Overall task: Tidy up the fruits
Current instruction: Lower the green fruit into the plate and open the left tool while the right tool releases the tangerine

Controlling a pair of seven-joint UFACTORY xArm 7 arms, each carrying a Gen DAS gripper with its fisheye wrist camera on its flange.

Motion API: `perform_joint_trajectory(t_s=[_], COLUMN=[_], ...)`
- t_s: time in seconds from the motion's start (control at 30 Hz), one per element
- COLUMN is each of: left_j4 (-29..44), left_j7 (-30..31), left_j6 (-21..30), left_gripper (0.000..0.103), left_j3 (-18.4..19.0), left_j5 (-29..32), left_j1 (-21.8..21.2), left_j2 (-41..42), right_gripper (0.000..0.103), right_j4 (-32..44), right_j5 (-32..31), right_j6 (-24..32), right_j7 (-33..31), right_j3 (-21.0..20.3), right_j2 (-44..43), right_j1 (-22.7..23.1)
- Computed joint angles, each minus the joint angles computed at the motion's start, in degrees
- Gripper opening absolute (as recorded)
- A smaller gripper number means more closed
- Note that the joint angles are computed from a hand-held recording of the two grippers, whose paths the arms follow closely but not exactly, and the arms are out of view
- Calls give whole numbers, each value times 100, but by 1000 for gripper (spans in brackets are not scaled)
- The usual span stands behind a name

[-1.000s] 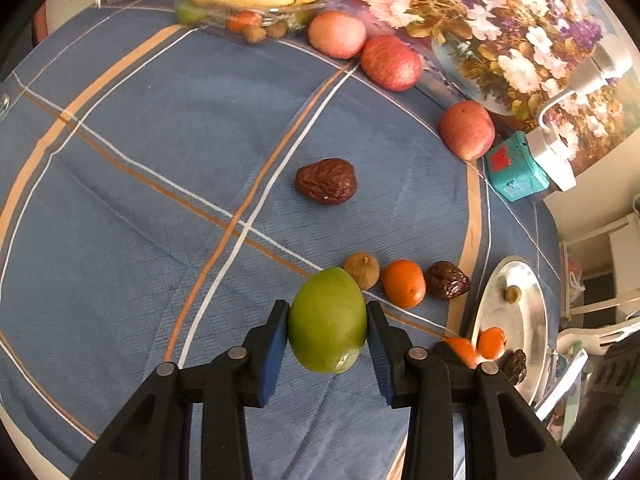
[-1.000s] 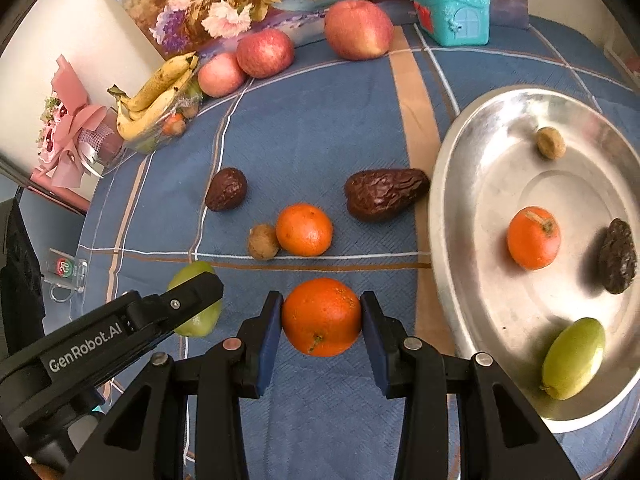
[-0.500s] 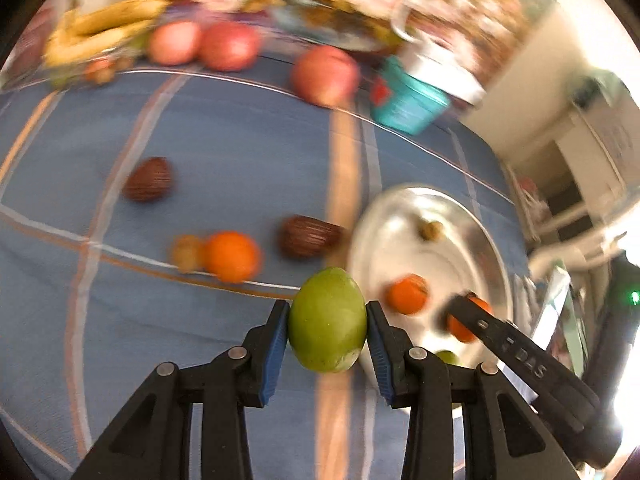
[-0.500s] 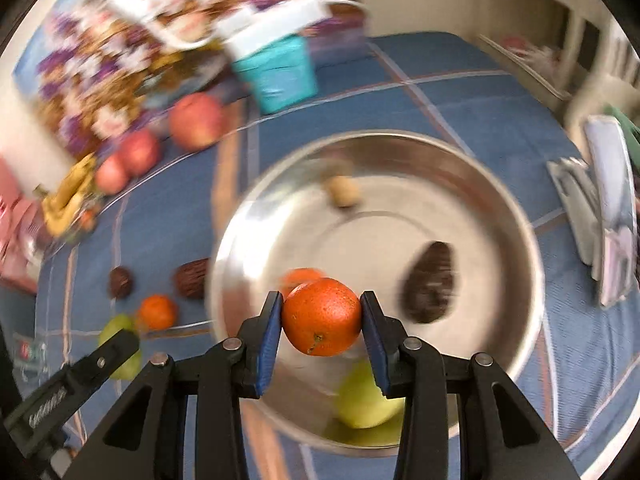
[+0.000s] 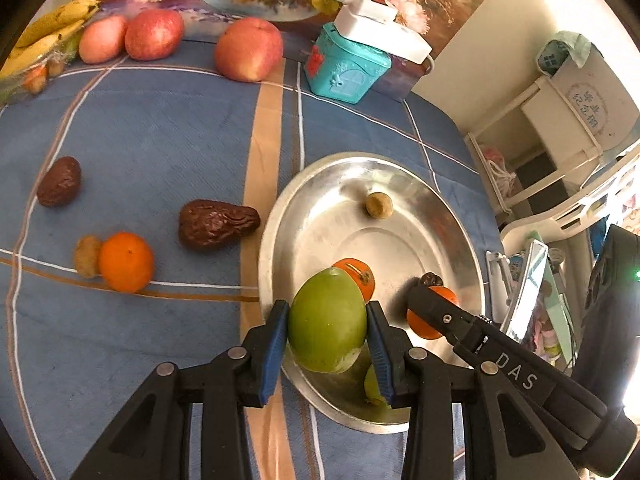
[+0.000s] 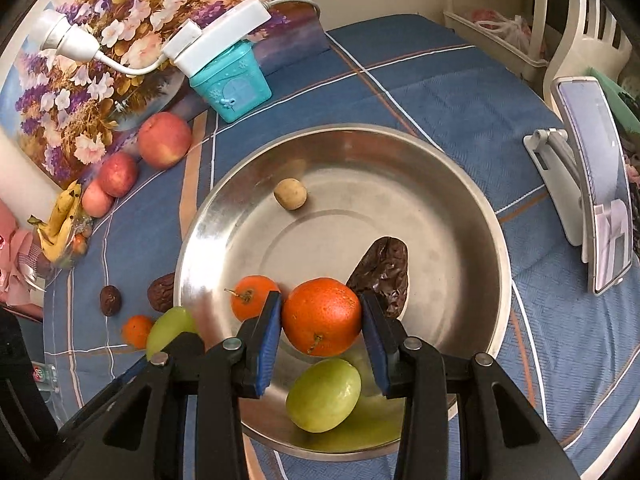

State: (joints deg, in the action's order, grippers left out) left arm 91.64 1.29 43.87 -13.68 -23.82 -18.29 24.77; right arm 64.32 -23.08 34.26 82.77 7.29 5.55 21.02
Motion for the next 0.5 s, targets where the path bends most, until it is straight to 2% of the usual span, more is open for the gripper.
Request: perform_joint_trajectory(t_s=[0.5], left_j4=[57], left_j7=[54], left_j6=[38], left_gripper=[42], left_j3=[-19], left_j5=[-16], left_j1=[3], left_j2=[68], right_gripper=[41], right_j4=[-65], right_j5=[27], right_j6=[-63], right_j7=[0], right_j3=[11], right_j2=[-26], right_j1=[-7])
